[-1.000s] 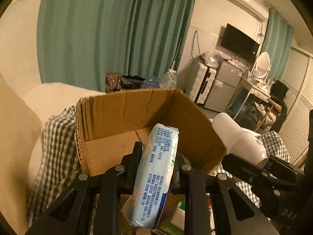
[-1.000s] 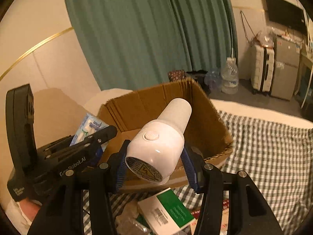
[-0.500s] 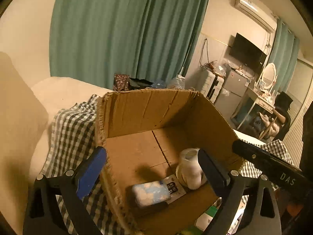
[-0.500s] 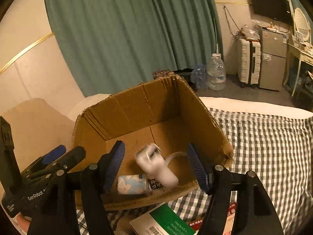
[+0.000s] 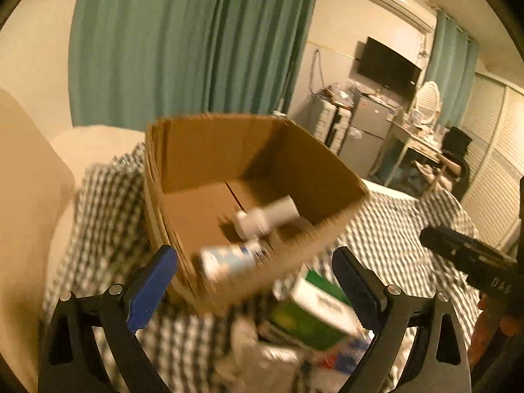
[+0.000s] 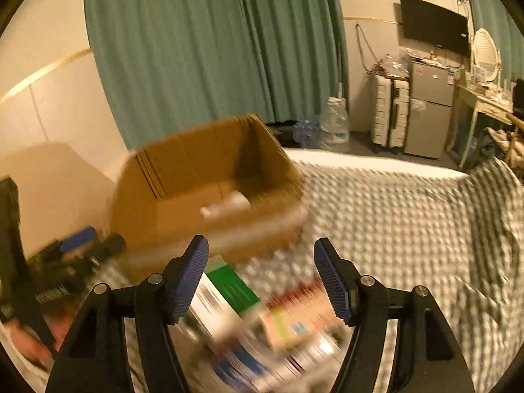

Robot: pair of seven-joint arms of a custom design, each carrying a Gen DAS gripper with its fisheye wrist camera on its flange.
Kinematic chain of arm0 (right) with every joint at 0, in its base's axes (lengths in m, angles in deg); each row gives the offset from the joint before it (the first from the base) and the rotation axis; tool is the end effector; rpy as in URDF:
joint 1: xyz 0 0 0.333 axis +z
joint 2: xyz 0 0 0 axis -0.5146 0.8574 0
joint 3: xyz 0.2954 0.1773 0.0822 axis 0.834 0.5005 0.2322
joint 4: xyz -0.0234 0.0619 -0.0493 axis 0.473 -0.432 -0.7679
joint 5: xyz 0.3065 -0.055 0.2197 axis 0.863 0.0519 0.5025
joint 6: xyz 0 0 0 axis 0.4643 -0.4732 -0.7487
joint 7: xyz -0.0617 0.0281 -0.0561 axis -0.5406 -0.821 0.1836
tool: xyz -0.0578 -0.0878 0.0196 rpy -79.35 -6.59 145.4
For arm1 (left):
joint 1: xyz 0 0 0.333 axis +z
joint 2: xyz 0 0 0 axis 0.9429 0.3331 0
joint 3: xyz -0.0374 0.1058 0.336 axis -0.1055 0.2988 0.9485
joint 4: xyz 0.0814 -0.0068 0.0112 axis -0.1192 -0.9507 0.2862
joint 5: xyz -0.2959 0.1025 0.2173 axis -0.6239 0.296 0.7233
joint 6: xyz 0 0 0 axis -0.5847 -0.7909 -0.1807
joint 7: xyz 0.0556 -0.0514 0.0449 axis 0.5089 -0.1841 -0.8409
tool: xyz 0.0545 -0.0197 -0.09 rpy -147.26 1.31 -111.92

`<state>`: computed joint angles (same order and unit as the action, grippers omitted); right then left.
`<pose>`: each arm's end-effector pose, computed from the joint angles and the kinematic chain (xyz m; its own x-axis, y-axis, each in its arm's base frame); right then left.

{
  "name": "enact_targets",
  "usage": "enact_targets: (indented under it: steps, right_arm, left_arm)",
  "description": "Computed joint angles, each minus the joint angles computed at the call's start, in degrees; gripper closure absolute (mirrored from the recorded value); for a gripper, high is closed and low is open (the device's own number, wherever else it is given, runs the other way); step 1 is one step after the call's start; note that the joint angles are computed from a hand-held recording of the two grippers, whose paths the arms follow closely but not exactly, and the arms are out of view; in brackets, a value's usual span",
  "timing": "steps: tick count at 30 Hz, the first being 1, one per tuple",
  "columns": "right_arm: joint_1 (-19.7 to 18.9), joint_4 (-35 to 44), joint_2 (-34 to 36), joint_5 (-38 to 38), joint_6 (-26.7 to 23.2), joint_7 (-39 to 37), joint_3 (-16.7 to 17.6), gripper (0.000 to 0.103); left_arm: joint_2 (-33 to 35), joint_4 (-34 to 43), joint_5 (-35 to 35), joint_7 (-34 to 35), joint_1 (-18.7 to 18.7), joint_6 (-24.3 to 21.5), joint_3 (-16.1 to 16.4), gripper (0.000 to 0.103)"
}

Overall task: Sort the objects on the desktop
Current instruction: 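Grasp the silver blister pack with the left gripper while the right grasps the white plush toy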

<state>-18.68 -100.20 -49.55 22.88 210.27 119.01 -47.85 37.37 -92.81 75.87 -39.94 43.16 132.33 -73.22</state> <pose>0.7261 0.1948 0.6427 0.4307 -0.8910 -0.1439 -0.6170 -0.1743 -0.7674 0.5785 -0.3527 0.7830 0.1719 -0.9645 0.2005 -0.5770 -0.2635 -0.7730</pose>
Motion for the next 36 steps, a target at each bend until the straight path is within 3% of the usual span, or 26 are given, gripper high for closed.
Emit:
enact_targets:
  steps: [4,7,9,11,14,25,28,30,31,32,36]
  right_arm:
    - [-0.85,-16.03,-7.34,-0.51,5.60,-2.83,-1.18,0.034]
    - [-1.46,-22.68,-9.80,-0.40,6.14,-1.47,-2.15,0.034]
    - [-2.86,-25.28,-10.87,2.79,6.75,-2.22,-1.39,0.034]
    - [-3.74,-26.05,-11.23,5.59,6.47,-3.19,-0.74,0.034]
    - [-2.36,-26.60,-11.21,2.08,6.85,-1.50,-2.14,0.034]
    - [-0.85,-25.34,-8.23,-5.26,1.66,7.04,-4.08,0.034]
    - [-0.57,-23.77,-6.73,-6.99,-0.73,9.07,-4.39,0.034]
    - [-0.13,-22.60,-5.72,-8.79,-2.51,10.62,-4.88,0.034]
    - [-0.03,-22.20,-5.38,-9.51,-3.17,11.08,-5.00,0.039]
    - [0.06,-21.73,-4.99,-10.13,-3.85,11.47,-5.05,0.055]
    - [0.07,-21.69,-4.86,-11.23,-3.69,11.35,-4.83,0.054]
  left_arm:
    - [-2.85,-7.49,0.83,-4.00,-1.27,0.57,-1.30,0.001]
    - [-2.70,-9.96,1.50,-6.15,-2.68,-3.27,-2.26,0.001]
    - [-0.46,-8.05,3.90,-5.83,-4.77,-8.90,-2.40,0.001]
    - [2.07,-5.49,5.37,-3.46,-6.29,-12.37,-2.32,0.001]
    - [5.33,-1.87,7.60,-1.70,-8.70,-16.08,-1.14,0.001]
    - [5.14,-4.51,6.46,-4.27,-8.06,-16.65,-0.29,0.001]
    - [4.83,-5.86,3.87,-3.74,-6.30,-14.36,-0.91,0.001]
    - [4.65,-6.53,2.44,-3.60,-5.52,-12.85,-1.16,0.009]
    - [4.64,-6.55,2.44,-3.60,-5.56,-12.90,-1.10,0.025]
    - [4.98,-5.93,1.83,-2.60,-5.47,-13.46,-1.29,0.034]
    - [3.89,-7.29,0.87,-2.00,-5.26,-12.36,-1.52,0.035]
